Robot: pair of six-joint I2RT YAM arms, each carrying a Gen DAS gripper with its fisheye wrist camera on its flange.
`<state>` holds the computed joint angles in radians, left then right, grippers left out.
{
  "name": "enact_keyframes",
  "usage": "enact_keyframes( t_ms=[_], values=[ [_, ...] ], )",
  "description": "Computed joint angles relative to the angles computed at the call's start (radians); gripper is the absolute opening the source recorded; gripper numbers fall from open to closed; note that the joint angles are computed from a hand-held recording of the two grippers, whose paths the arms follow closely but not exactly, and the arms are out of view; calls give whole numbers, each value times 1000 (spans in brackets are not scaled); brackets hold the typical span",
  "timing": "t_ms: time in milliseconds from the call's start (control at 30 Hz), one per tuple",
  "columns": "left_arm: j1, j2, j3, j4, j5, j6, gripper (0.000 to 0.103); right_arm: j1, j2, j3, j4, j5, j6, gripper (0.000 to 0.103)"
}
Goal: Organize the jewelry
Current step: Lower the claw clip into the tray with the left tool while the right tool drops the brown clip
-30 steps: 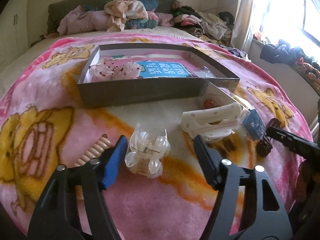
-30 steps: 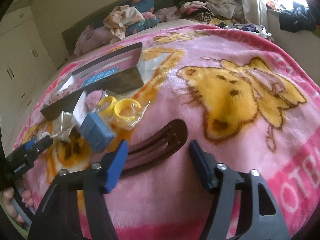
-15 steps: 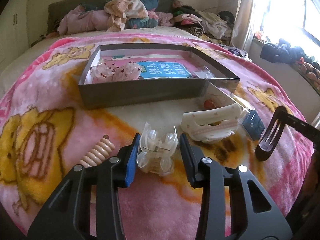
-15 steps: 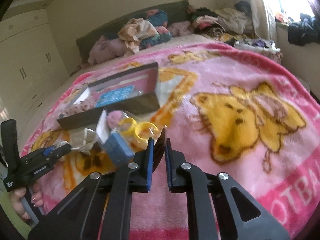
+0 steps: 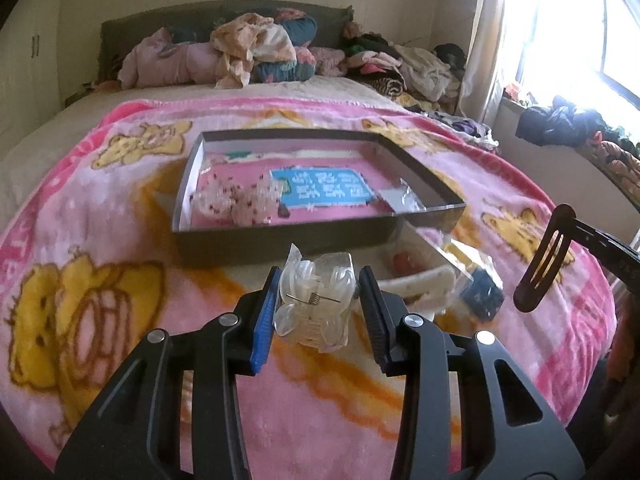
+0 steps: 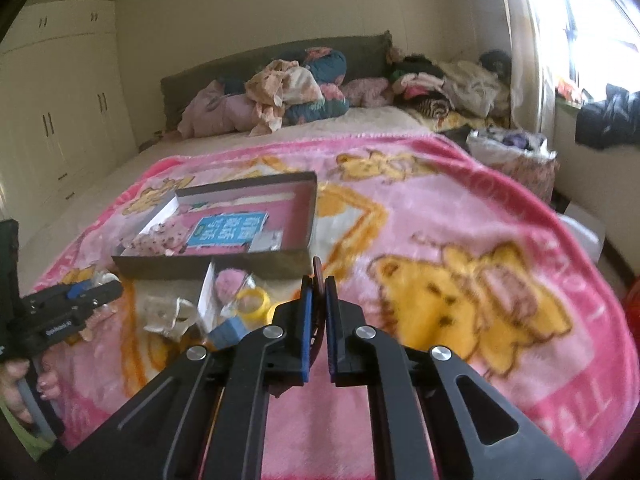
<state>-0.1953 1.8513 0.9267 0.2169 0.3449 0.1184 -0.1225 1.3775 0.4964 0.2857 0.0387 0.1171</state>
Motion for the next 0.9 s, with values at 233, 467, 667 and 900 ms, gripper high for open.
enact_keyframes(
  t_ms=[233,467,667,900],
  values=[
    [-19,12,67,-32,-15,-15,31,-13,36,73,-16,13,-23,6],
    [-30,42,145,-67,-26,-21,31,-6,113,173,-17,26,-31,6],
    [-41,73,209,-96,-42,-28,31,12,193,272,-17,39,-45,6],
    [-54,118,281,-123,-59,-32,31,27,285,375,-22,24,-43,6]
  ],
)
